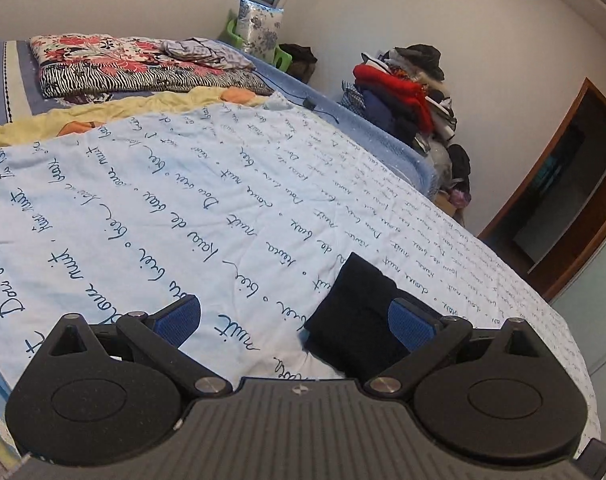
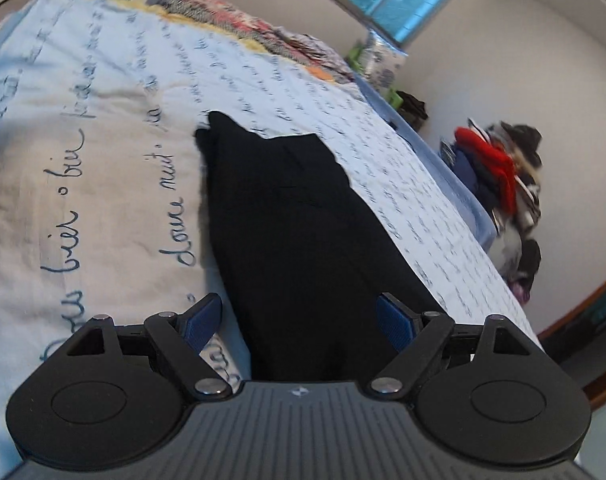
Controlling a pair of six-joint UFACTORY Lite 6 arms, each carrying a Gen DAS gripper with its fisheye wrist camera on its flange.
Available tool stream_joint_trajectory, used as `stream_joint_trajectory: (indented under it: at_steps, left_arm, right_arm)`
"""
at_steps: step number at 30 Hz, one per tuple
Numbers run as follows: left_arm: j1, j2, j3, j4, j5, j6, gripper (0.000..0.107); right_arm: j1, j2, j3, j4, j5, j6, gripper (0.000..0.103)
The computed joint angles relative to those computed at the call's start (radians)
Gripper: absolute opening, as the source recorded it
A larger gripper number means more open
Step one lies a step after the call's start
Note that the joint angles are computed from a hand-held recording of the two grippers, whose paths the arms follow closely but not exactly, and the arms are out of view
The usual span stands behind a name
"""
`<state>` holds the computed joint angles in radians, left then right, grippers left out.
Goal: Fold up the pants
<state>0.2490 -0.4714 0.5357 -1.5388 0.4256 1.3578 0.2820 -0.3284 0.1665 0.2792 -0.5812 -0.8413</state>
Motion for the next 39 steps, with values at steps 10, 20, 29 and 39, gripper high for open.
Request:
stream_joint_trajectory:
  at_steps: [10,20,29,39]
  left_arm:
    - [0.0,0.121,0.007,-0.11,0.016,0.113,0.101]
    - [-0.012,0.182,0.033,-0.101,0.011,0.09,0.101]
    - [-0.064,0.225,0.068,-0.118,-0.007,0.076,0.102]
    - [-0.017,0.581,0.321,-0.029,0.395,-0.213,0.102]
  right_arm:
    - [0.109,0.318,0.188,0.069,-0.203,-0.056,0.089]
    - [0.144,0.5,0.381,0.044,-0.21,-0.047,0.06]
    - [0.163,0.593,0.389,-0.001,-0.292,-0.075,0.017]
    - [-0.129,0.393,0.39,-0.584,-0.15,0.701,0.009]
